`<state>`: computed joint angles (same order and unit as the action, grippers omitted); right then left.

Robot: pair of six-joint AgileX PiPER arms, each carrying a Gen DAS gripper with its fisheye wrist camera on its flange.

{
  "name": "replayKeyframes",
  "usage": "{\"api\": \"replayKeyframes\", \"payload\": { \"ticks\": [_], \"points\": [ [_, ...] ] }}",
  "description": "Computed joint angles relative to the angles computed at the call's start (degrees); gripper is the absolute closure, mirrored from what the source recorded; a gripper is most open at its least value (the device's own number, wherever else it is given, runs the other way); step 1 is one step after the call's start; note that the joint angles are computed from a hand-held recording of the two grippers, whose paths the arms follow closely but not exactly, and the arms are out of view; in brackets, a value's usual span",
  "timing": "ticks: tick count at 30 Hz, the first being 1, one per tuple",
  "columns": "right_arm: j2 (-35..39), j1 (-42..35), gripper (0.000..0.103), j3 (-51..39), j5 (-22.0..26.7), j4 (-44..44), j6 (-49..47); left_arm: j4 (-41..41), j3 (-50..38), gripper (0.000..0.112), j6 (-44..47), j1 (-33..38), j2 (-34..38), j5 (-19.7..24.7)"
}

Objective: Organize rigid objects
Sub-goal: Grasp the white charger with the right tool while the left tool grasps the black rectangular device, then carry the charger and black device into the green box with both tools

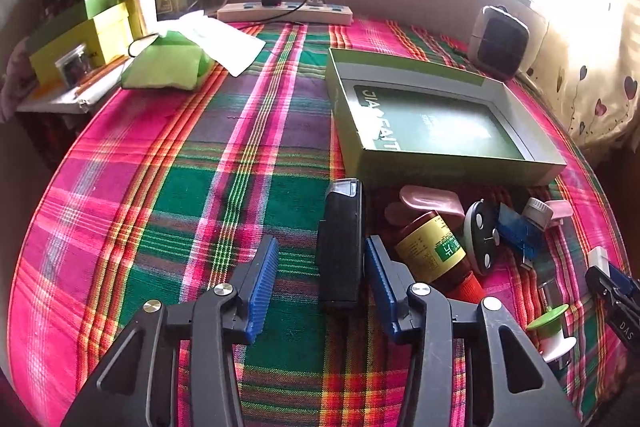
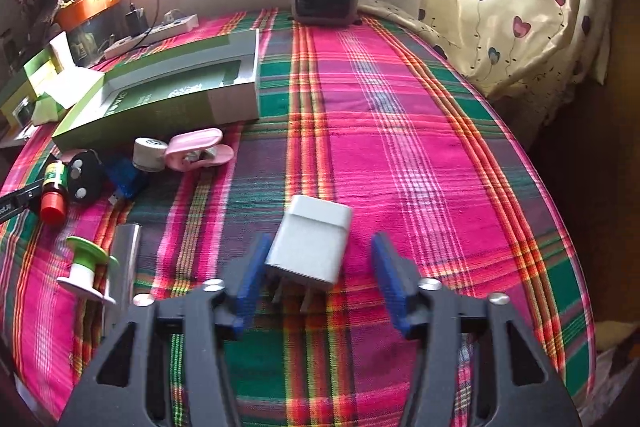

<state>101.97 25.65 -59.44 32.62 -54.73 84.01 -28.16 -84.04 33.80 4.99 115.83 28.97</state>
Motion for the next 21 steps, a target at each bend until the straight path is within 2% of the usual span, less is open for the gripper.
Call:
{"api": "replayKeyframes", "payload": {
  "ticks": [3, 10, 13, 19, 21],
  "points": [
    [0.09, 0.09, 0.069, -0.06, -0.32, -0.5, -0.05, -1.13, -0.21, 0.089, 0.97, 0.4, 0.04, 0.88],
    [-1.01, -1.36, 0.069, 1.16, -4.56, -0.06, -1.21, -1.45, 0.56, 0.089, 0.98, 0.73, -0.62, 0.87],
    [-1.42, -1.3, 0.069, 0.83, -4.95, -0.94, -1.53, -1.77, 0.49, 0.089, 1.11, 1.13, -1.11, 1.25],
    [-2.19, -2.83, 0.069, -1.98, -6.92, 1.59, -7.44, -2.91, -1.07, 0.089, 1.97, 2.04, -2.4, 3.41],
    [-2.4, -3.89, 0.069, -3.41, -8.54, 4.98, -12.05, -4.16, -2.8, 0.089, 2.58, 2.38, -2.69, 5.48]
  ]
}}
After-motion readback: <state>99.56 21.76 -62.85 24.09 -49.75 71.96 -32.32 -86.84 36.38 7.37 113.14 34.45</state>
